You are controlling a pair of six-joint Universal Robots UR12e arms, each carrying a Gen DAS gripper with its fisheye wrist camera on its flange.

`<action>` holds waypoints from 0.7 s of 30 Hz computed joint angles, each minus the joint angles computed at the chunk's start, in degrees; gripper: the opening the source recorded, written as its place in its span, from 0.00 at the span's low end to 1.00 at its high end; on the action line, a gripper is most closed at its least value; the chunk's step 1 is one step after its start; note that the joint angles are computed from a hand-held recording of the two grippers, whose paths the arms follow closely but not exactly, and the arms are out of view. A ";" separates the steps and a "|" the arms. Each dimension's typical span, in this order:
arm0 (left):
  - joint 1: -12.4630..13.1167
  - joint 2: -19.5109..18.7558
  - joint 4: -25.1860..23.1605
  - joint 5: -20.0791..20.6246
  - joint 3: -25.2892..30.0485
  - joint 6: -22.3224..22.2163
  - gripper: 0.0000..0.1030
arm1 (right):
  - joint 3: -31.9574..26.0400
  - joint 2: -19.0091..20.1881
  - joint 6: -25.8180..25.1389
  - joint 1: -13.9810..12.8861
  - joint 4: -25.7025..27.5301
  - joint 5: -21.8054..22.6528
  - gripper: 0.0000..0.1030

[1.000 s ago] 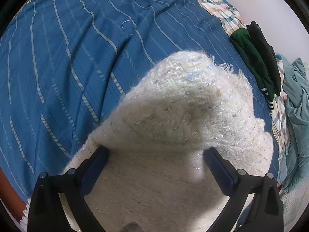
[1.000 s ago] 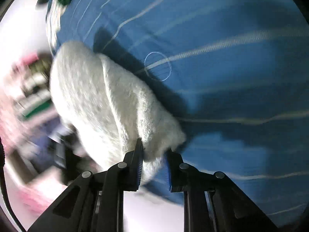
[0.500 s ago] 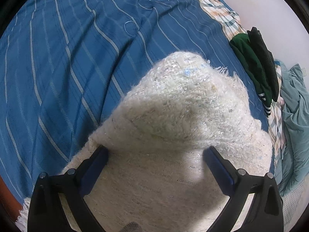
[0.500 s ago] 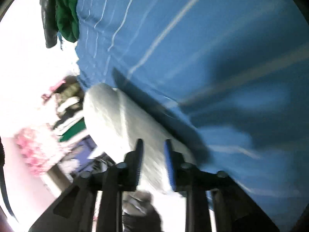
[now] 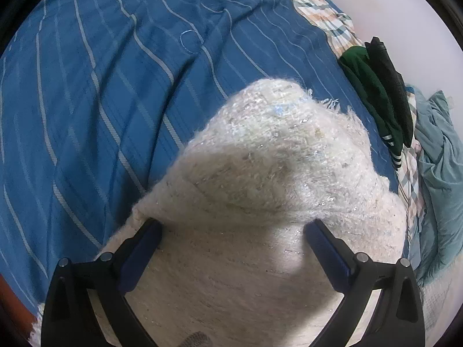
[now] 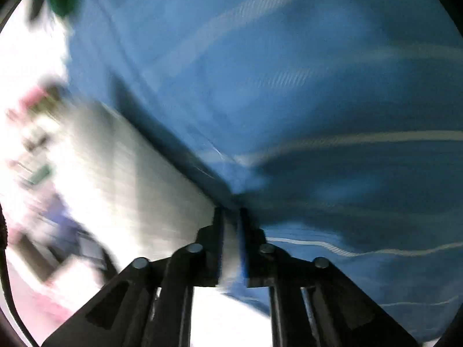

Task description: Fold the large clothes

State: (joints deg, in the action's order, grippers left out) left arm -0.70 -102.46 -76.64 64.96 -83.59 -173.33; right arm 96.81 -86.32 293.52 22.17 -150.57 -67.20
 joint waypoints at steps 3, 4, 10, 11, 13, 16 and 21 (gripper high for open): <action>0.26 -0.07 -0.05 -0.79 -0.09 0.64 1.00 | 3.41 0.77 12.24 1.61 -17.60 -11.27 0.80; 0.29 -0.09 -0.16 -0.90 -0.06 0.77 1.00 | 3.57 1.89 13.68 1.88 -20.81 -11.62 0.83; 0.79 -0.68 -1.82 -2.20 0.75 1.88 1.00 | -3.99 11.16 18.02 5.21 -25.33 -11.43 0.43; 0.88 -0.81 -2.26 -2.55 0.93 2.37 1.00 | -4.97 10.82 18.70 5.46 -21.73 -12.58 0.29; 0.90 -0.97 -3.01 -2.77 1.24 3.54 1.00 | -7.55 9.49 19.17 6.24 -11.45 -15.27 0.12; 0.84 -1.10 -3.63 -3.05 1.55 4.82 1.00 | -8.03 8.07 21.11 6.90 -6.17 -16.33 0.10; 0.70 -1.18 -3.99 -2.97 1.95 5.03 1.00 | -8.84 9.87 32.93 8.38 -10.35 -20.20 0.11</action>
